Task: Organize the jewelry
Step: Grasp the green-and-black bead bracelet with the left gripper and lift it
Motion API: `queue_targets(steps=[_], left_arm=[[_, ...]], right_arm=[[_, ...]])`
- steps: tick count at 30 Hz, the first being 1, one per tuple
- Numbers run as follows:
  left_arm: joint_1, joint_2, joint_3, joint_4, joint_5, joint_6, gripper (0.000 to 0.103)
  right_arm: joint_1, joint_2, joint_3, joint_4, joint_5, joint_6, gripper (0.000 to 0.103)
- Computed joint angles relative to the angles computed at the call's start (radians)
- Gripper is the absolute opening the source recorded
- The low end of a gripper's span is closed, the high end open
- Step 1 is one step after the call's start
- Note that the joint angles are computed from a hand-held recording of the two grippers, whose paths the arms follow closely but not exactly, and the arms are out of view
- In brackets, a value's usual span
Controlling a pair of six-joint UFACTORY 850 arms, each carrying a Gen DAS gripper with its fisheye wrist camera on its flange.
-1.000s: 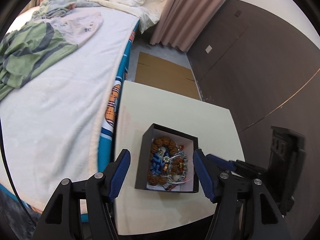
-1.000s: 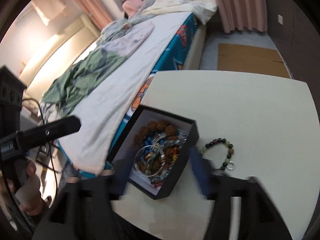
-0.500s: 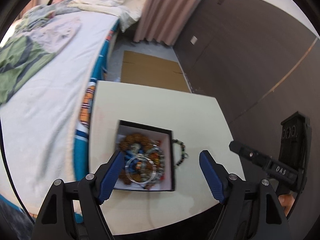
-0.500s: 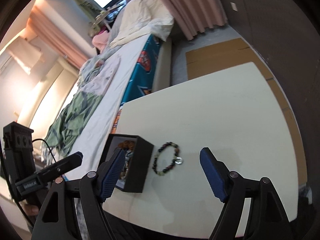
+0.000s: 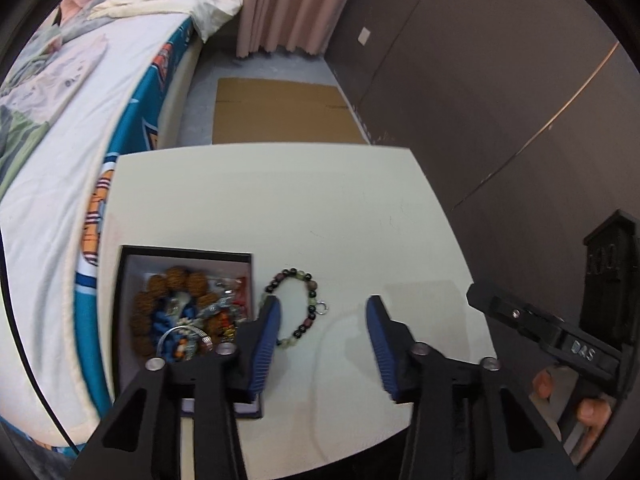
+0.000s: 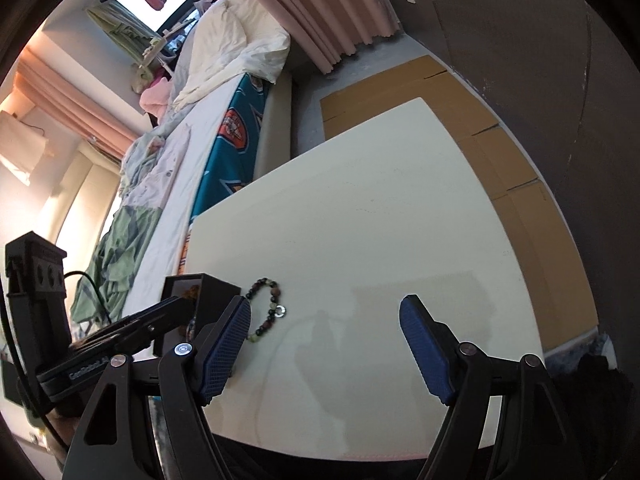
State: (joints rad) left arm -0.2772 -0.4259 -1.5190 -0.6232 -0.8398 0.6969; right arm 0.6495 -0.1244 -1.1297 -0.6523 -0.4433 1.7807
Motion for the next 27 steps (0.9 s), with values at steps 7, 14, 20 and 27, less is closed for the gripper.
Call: queue_targets(steps=[7,14,20,27], left_arm=[[-0.069,-0.055,-0.042,0.141,0.037,-0.131,0.037],[-0.118,-0.116,-0.087,0.291,0.050,-0.270,0.028],[-0.152,-0.151,-0.107,0.400,0.059,-0.364,0.028],[-0.170,-0.187,-0.128,0.492,0.061,-0.432,0.026]], right_arm=[[-0.036,0.024,0.049,0.031,0.018,0.014,0.077],[-0.055,0.054,0.092,0.006,0.041,0.071,0.077],[-0.062,0.071,0.111,-0.019,0.056,0.121,0.077],[-0.067,0.076,0.119,-0.028,0.063,0.157,0.077]])
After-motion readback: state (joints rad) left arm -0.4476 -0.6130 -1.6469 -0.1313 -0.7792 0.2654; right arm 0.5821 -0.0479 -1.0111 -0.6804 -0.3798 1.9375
